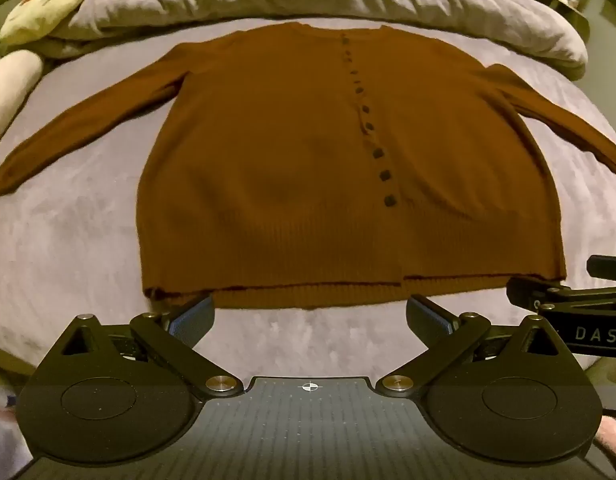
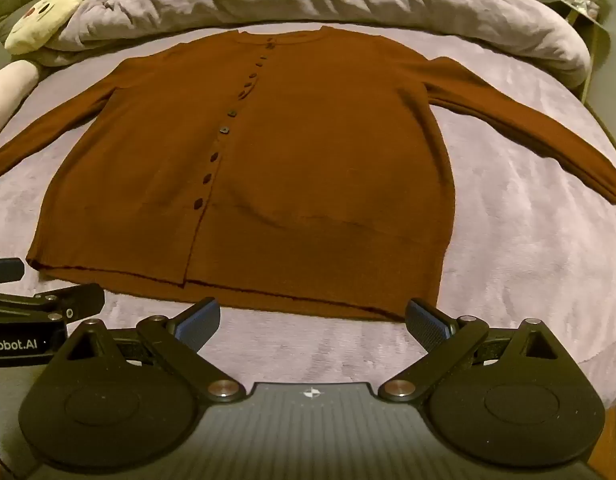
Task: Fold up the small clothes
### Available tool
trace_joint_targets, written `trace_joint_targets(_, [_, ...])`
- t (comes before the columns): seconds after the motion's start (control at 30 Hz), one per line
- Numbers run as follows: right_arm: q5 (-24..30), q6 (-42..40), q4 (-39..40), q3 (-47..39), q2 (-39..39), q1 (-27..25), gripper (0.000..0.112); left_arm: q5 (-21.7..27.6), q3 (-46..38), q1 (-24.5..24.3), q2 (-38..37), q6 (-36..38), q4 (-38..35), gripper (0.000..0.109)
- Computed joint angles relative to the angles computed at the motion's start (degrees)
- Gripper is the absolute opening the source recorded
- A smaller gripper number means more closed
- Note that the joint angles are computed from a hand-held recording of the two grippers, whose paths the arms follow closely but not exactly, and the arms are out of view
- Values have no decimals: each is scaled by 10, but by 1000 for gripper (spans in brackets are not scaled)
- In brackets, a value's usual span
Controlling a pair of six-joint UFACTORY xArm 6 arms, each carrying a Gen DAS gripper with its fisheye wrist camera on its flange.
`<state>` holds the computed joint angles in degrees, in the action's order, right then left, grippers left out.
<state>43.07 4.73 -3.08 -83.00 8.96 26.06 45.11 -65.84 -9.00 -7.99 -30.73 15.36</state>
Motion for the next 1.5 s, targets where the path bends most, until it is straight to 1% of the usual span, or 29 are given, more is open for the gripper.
trace_joint_targets(0.1, [-3,0,3,1,-1,0,99,-13,14,-5,-6,-8,5,103])
trace_joint_targets(0.17, [-4,-4,12,0,-1,-2,99,-7,12,0,-4,-5,-8,103])
trace_joint_targets(0.27, [-6,-11,21,2,-4,-6,99,7,8,-5,-3,-20,5,103])
trace_joint_targets(0.47, [-16,-8,31,10,-10,-7,99,4,20,4,-10,-8,-53,103])
trace_joint_targets(0.63, [-21,-7,30,15,-13,-6,99,12,17,4,-9,0,-76,103])
trace_joint_targets(0.77, [-23,-8,31,18,-15,-7,99,22,7,4,-4,-2,-75,103])
trace_joint_targets(0.87, [-22,-8,30,16,-15,-8,99,20,11,3,-6,-11,-62,103])
trace_joint_targets(1.1, [-18,-11,28,13,-14,-8,99,24,7,5,-7,-21,-59,103])
trace_joint_targets(1.5, [-16,-9,28,10,-13,-8,99,29,3,6,-4,-19,-52,103])
